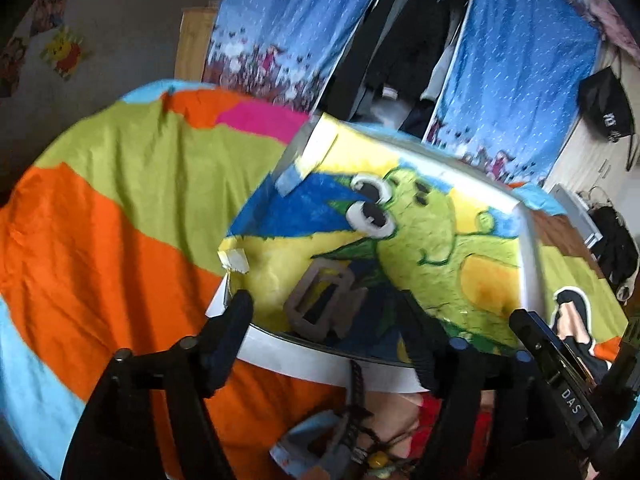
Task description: Organize jewelry
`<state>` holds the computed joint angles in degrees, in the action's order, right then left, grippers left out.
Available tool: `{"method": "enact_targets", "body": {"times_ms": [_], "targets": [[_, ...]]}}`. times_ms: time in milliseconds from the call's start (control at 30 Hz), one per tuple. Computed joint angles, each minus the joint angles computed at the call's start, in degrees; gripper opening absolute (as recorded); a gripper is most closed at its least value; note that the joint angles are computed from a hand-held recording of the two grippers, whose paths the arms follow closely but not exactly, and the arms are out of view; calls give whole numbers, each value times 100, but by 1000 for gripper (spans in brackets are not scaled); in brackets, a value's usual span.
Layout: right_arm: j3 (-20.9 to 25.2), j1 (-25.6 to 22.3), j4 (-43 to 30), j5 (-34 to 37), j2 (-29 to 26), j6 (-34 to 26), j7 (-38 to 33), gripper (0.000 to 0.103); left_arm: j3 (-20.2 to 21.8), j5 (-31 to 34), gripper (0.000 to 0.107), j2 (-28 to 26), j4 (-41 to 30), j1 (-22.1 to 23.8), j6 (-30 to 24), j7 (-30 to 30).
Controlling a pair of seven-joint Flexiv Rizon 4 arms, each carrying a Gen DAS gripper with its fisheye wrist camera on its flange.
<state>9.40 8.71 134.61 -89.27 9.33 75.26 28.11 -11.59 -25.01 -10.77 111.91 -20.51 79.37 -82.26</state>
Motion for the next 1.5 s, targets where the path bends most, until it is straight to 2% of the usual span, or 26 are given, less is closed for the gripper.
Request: {"method": "enact_targets", "body": {"times_ms": [33, 100, 133, 200, 233, 300, 367, 467, 533, 667, 800, 967, 1067, 1233, 1500], "targets": [[31, -7, 32, -96, 139, -51, 75, 63, -101, -212, 78, 148, 171, 22, 220, 128], [83, -7, 106, -295, 436, -150, 241, 73, -211, -549, 93, 385, 423, -3, 544, 342], [122, 10, 151, -315, 593, -226, 252, 78, -241, -724, 96, 534, 579, -51, 755, 451], [240, 60, 248, -348, 951, -449, 266, 85, -133, -694, 100, 748, 784, -205, 1065, 344], [298, 89, 287, -365, 1125, -558, 257, 93, -94, -719, 100, 884, 915, -281, 1229, 330], [440, 155, 353, -337, 1458, -815, 192, 103, 80, -285, 101, 1107, 1051, -358, 1287, -49], [621, 225, 420, -314, 1797, -1116, 164, 103, 173, 352, 101, 1416, 1274, -320, 1439, -556], [989, 362, 485, -13, 2171, -1612, -115, 103, 354, 652, 101, 1743, 1554, -466, 1640, -741], [1327, 444, 480, 257, 2322, -2037, -328, 103, 338, 953, 101, 2047, 1748, -397, 1608, -923], [1824, 667, 490, 729, 2538, -2595, -548, 103, 404, 1265, 101, 2590, 2134, -426, 1615, -1166], [2326, 894, 476, 1223, 2698, -3122, -674, 103, 663, 1339, 101, 3087, 2552, -707, 1607, -1200], [2928, 1194, 414, 2022, 2827, -3845, -807, 103, 668, 1588, 101, 3805, 3009, -613, 1310, -1257], [3299, 1370, 286, 2561, 2761, -4338, -875, 103, 746, 1673, 101, 4161, 3264, -660, 1076, -1190], [3655, 1755, 46, 3354, 2482, -5032, -835, 103, 746, 1752, 101, 4589, 3591, -627, 696, -1215], [3740, 2446, -198, 4117, 2034, -5787, -498, 103, 922, 1668, 101, 4906, 3882, -803, 138, -1166]]}}
